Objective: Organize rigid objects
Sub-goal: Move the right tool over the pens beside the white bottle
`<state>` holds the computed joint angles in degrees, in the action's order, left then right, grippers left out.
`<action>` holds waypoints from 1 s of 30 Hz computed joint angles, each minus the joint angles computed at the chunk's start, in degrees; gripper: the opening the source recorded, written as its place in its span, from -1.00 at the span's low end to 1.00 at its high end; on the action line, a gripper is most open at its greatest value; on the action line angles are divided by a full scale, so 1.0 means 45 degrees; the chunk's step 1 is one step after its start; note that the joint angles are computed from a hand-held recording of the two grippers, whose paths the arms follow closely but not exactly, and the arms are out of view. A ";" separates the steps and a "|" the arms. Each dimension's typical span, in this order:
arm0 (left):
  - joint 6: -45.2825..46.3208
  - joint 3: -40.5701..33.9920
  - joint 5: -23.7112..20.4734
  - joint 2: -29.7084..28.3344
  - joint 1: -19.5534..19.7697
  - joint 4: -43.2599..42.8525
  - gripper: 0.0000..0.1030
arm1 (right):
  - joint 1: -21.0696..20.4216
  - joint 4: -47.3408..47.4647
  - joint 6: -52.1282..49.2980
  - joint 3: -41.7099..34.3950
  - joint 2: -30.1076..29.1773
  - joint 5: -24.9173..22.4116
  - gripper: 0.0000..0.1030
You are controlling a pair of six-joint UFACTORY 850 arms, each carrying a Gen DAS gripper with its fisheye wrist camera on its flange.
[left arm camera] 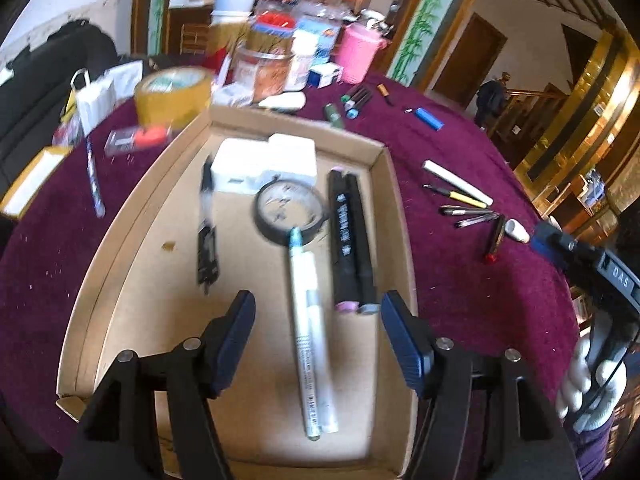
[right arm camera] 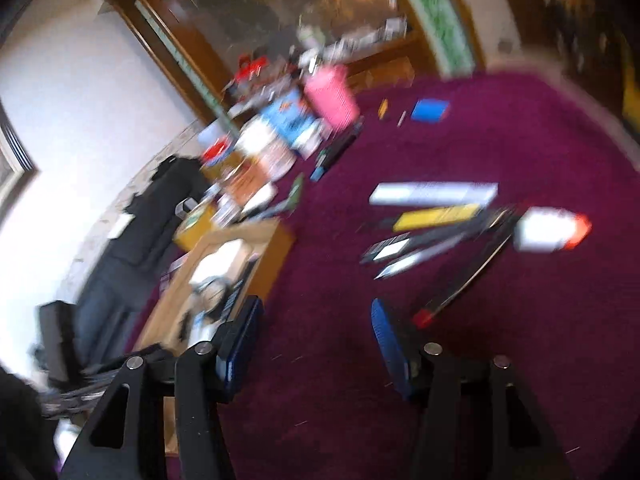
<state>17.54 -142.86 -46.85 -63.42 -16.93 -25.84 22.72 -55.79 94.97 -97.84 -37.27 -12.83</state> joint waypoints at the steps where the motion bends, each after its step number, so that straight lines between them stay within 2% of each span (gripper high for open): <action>1: 0.0029 0.0290 0.0288 0.0194 -0.0090 0.0110 0.30 | 0.0184 -0.1333 0.0800 -0.0045 0.0148 -0.1182 0.51; 2: -0.0003 0.0636 0.0653 0.0420 -0.0204 0.0331 0.33 | 0.0383 -0.2665 0.1742 -0.0038 0.0239 -0.2299 0.80; 3: -0.0148 0.1026 0.1114 0.0670 -0.0339 0.0710 0.38 | 0.0596 -0.3998 0.2694 0.0018 0.0319 -0.3564 0.95; 5: -0.0780 0.1621 0.2039 0.1068 -0.0626 0.1914 0.44 | 0.0875 -0.6663 0.4883 0.0441 0.0468 -0.5859 0.99; 6: -0.1213 0.1977 0.2607 0.1296 -0.0814 0.2742 0.47 | 0.0840 -0.7532 0.5652 0.0687 0.0524 -0.6416 0.99; 8: -0.2021 0.2396 0.3388 0.1560 -0.1119 0.4211 0.55 | 0.0388 -0.7672 0.5953 0.0790 0.0466 -0.6324 0.99; 10: -0.2974 0.2559 0.3839 0.1660 -0.1407 0.5705 0.60 | -0.0134 -0.6357 0.5129 0.0559 0.0256 -0.5757 0.99; 13: -0.4054 0.2160 0.3779 0.1399 -0.1760 0.7415 0.61 | -0.0363 -0.5843 0.5411 0.0755 -0.0008 -0.6226 0.99; 15: -0.5136 0.1868 0.3678 0.1168 -0.1993 0.8931 0.62 | -0.0637 -0.4809 0.4890 0.0782 -0.0013 -0.5661 0.99; 16: -0.5683 0.1759 0.3630 0.1074 -0.2102 0.9667 0.62 | -0.0707 -0.5082 0.5364 0.0977 0.0118 -0.5450 0.99; 18: -0.6601 0.1526 0.3513 0.0882 -0.2296 1.0887 0.62 | -0.0654 -0.5203 0.5490 0.1025 0.0157 -0.5731 0.99; 24: -0.6048 -0.0011 0.2553 -0.0063 -0.2509 1.0565 0.63 | -0.0757 -0.4445 0.4584 0.0802 -0.0023 -0.4784 0.99; 30: -0.5209 -0.1095 0.1856 -0.0703 -0.2546 0.9770 0.63 | -0.0673 -0.4439 0.4550 0.0757 -0.0082 -0.4798 0.99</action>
<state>-5.90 -147.78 -38.50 -66.58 -28.39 18.13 19.70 -75.76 115.44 -94.44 -37.64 -34.42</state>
